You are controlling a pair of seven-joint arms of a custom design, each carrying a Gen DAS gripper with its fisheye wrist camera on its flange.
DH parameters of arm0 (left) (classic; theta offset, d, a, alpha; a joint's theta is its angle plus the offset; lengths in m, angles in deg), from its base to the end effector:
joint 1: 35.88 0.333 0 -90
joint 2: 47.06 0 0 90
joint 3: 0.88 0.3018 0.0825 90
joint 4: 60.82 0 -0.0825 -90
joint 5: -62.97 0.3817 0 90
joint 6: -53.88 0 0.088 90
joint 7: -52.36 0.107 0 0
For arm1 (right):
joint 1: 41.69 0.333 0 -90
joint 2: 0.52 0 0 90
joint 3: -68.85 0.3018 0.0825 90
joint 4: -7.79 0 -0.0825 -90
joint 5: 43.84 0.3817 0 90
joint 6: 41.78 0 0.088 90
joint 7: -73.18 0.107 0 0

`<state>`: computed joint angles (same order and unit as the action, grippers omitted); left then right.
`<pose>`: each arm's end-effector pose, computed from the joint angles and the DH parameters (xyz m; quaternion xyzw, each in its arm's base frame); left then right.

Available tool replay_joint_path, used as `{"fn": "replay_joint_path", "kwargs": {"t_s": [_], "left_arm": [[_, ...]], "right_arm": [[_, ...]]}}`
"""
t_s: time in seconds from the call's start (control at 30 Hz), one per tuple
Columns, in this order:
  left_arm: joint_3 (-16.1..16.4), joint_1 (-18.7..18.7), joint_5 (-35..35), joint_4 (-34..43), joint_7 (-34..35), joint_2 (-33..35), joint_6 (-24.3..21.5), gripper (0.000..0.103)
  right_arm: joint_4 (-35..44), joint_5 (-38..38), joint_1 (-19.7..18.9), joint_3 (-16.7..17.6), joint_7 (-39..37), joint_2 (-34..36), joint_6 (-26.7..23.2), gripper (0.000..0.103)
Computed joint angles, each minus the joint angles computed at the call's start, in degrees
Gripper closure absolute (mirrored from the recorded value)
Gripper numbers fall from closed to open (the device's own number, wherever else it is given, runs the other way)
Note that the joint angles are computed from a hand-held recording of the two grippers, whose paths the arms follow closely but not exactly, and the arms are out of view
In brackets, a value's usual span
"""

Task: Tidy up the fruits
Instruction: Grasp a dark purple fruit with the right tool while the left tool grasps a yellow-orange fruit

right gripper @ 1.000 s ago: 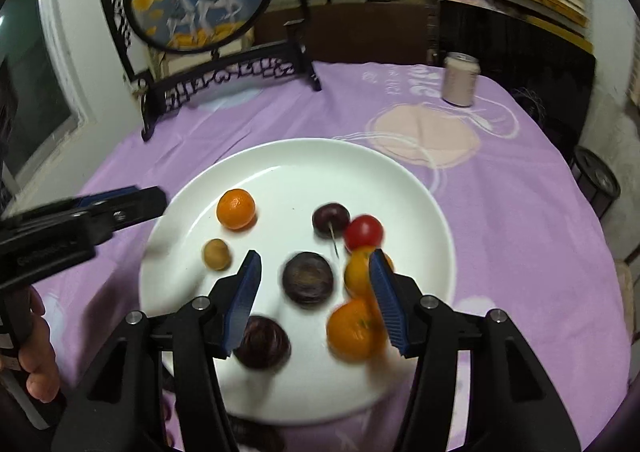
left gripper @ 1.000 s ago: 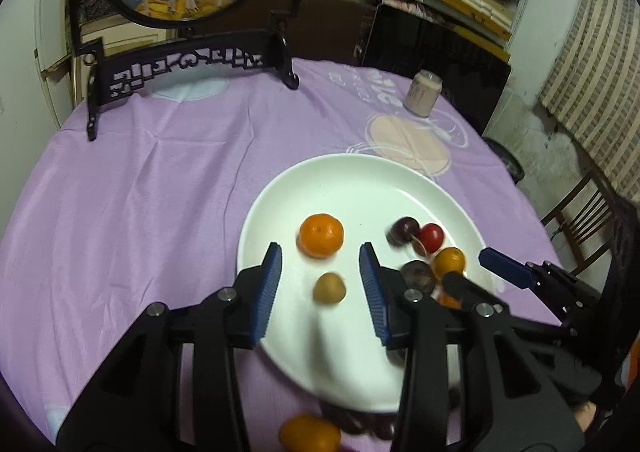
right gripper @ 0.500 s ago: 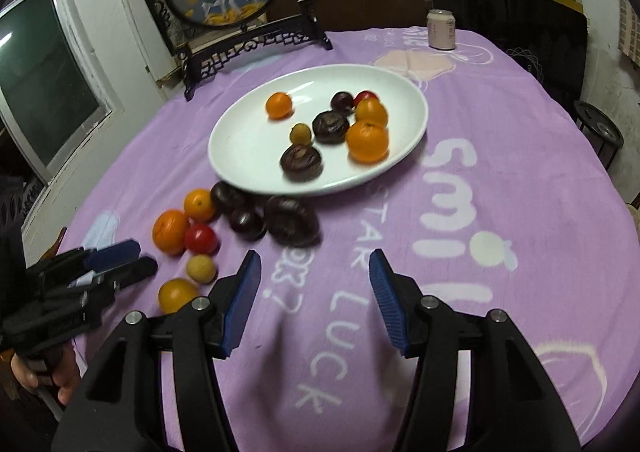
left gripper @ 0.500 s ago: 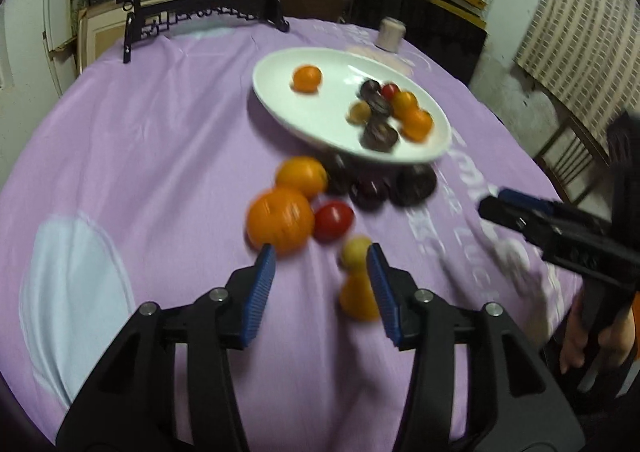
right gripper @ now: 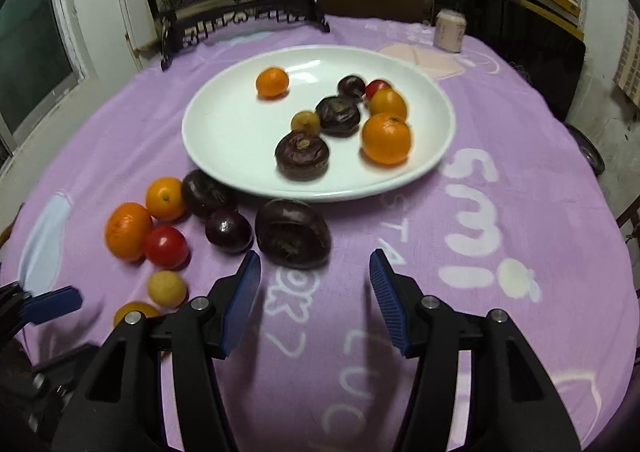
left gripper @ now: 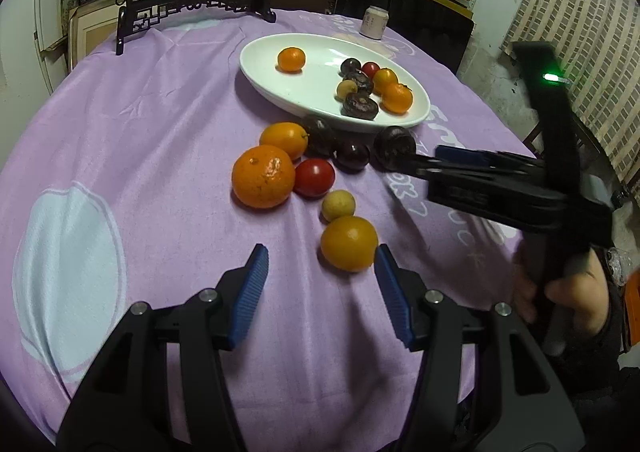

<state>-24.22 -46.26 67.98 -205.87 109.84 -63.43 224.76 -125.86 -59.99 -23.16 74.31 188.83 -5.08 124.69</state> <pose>0.3959 -0.2773 0.4392 -0.6172 0.7025 -0.3229 0.1460 0.4862 0.2354 0.4300 -0.7394 0.5890 -0.1829 0.2701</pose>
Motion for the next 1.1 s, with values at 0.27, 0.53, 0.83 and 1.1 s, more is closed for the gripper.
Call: {"fn": "replay_joint_path", "kwargs": {"t_s": [0.27, 0.53, 0.83, 1.1], "left_arm": [[1.62, -2.13, -2.65, 0.26, 2.54, 0.92, -0.29, 0.044], [1.32, -2.51, -1.4, 2.62, 2.29, 3.39, -2.01, 0.044], [0.26, -1.38, 10.0, 8.72, -5.99, 9.22, -5.87, 0.046], [3.46, -4.09, 19.77, 11.31, -14.72, 11.18, -8.68, 0.066]], "right_arm": [[7.1, -1.19, 0.26, 0.23, -0.55, 6.46, -3.37, 0.06], [-3.56, 25.88, 3.49, -1.88, -21.41, -3.49, 0.85, 0.06], [-11.91, 34.69, 9.43, -8.72, -27.81, -11.15, 1.56, 0.06], [-13.57, 40.2, 13.05, -12.15, -33.21, -12.91, 2.76, 0.06]]}}
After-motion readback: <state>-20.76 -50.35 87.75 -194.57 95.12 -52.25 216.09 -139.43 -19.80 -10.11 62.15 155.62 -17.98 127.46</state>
